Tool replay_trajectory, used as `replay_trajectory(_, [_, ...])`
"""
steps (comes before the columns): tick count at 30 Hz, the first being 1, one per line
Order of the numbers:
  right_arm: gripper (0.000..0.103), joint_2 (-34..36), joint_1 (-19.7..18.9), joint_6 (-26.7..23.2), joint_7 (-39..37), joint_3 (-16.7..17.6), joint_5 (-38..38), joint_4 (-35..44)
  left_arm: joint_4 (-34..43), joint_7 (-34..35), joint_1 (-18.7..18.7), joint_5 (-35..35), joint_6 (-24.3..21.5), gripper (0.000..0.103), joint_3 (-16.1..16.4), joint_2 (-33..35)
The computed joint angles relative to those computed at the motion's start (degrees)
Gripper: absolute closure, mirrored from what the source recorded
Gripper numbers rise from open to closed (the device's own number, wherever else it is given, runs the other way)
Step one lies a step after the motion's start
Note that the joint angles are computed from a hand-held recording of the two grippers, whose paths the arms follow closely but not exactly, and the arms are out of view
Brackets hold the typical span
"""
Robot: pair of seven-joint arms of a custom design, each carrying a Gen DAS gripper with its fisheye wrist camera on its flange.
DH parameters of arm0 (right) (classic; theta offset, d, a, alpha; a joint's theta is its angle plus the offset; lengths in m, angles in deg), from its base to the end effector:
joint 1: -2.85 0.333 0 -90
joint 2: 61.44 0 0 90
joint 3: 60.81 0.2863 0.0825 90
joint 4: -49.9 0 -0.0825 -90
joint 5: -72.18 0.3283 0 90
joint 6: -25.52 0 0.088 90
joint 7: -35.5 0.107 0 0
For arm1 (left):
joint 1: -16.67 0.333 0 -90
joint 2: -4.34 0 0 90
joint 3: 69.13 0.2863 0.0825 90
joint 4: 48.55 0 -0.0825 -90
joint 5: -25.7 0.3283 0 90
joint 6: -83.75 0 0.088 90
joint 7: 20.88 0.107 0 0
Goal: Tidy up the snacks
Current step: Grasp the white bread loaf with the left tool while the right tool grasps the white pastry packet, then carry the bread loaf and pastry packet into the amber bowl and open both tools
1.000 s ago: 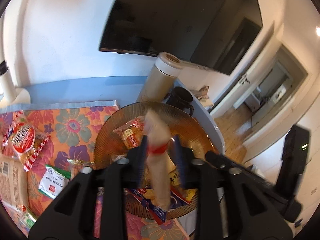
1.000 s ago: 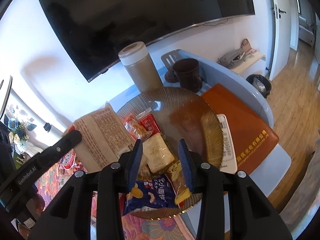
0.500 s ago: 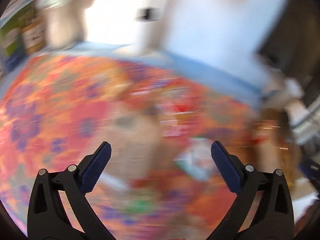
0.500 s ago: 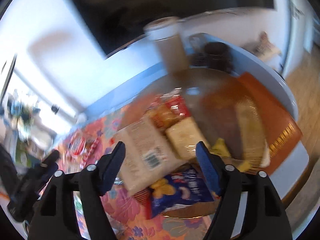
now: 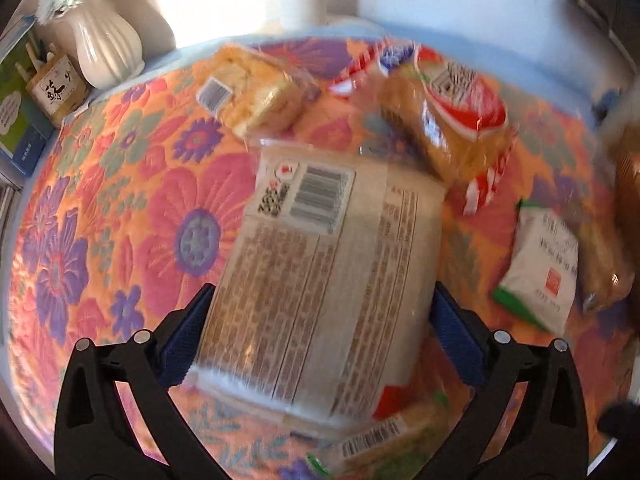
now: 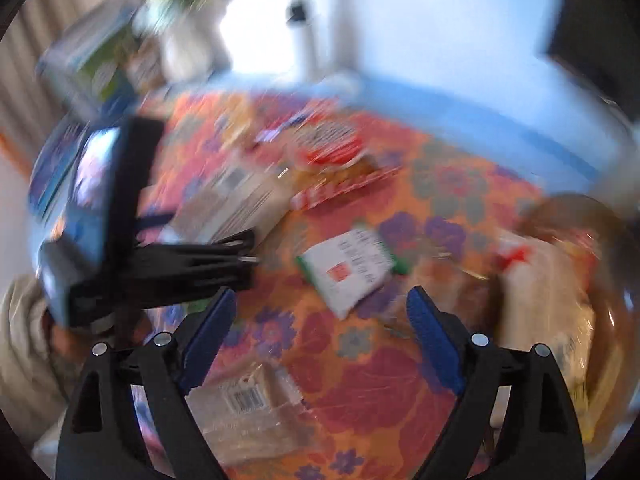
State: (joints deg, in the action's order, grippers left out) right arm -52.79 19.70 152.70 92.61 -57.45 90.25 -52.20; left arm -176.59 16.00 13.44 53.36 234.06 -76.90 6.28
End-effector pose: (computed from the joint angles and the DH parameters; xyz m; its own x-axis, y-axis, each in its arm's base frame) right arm 0.5378 0.2067 0.4884 0.7070 -0.6982 -0.1129 -0.6810 -0.6290 -0.3750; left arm 0.5032 -0.1086 0.3970 0.3476 -0.9376 0.0076 -0.8383 -0.3144 -0.4455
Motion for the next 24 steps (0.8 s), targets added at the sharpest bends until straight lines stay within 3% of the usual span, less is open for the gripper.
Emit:
replay_trajectory(5, [0.013,7.3,2.2,-3.8,3.3,-1.0,-9.9,7.8,-7.1,-2.8,2.1,-1.1,10.5,0.022,1.8,-4.0])
replay_trajectory(9, [0.013,14.2,5.2,-9.0,1.6,-1.8,-17.5,15.1,-12.2,-2.5,2.7,-6.5,14.2,0.024,3.1,-8.7])
replay_trajectory(11, [0.013,17.9,6.7,-11.2,0.8,-2.5,-20.4,18.6,-15.5,0.3,1.4,-12.5,17.4,0.024,5.0,-12.3])
replay_trajectory(13, [0.005,19.7,6.7,-12.1,1.0,-2.7,-19.3,20.7,-17.8,-0.3,1.4,-13.1,19.3,0.024,5.2,-15.4])
replay_trajectory(15, [0.007,21.5,6.2,-14.9,1.0,-2.7,-17.5,23.9,-18.3,-2.1,2.7,-10.6,19.4,0.024,4.2,-17.6])
replay_trajectory(16, [0.009,21.1,6.0,-14.4,0.5,-2.7,-17.0,23.1,-18.4,-2.5,2.8,-9.9,19.8,0.024,4.2,-18.3])
replay_trajectory(18, [0.024,19.3,5.4,-13.0,-1.2,-2.4,-15.5,20.7,-18.3,-3.8,3.0,-8.7,20.3,0.024,4.0,-19.2])
replay_trajectory(19, [0.043,18.1,5.0,-12.1,-2.3,-2.1,-14.6,19.2,-17.8,-4.2,3.1,-8.1,20.5,0.024,4.0,-18.9])
replay_trajectory(20, [0.05,16.9,4.9,-10.8,-2.8,-2.0,-14.0,17.6,-17.5,-4.8,3.1,-7.8,20.6,0.024,3.9,-19.1])
replay_trajectory(22, [0.054,15.8,4.1,-10.0,-2.4,-1.9,-11.7,16.8,-17.7,-5.3,2.6,-7.7,21.0,0.024,4.4,-19.7])
replay_trajectory(24, [0.055,15.8,2.1,-12.2,-1.7,-1.4,-6.8,18.9,-16.9,-4.7,1.8,-8.1,21.8,0.024,5.3,-19.2])
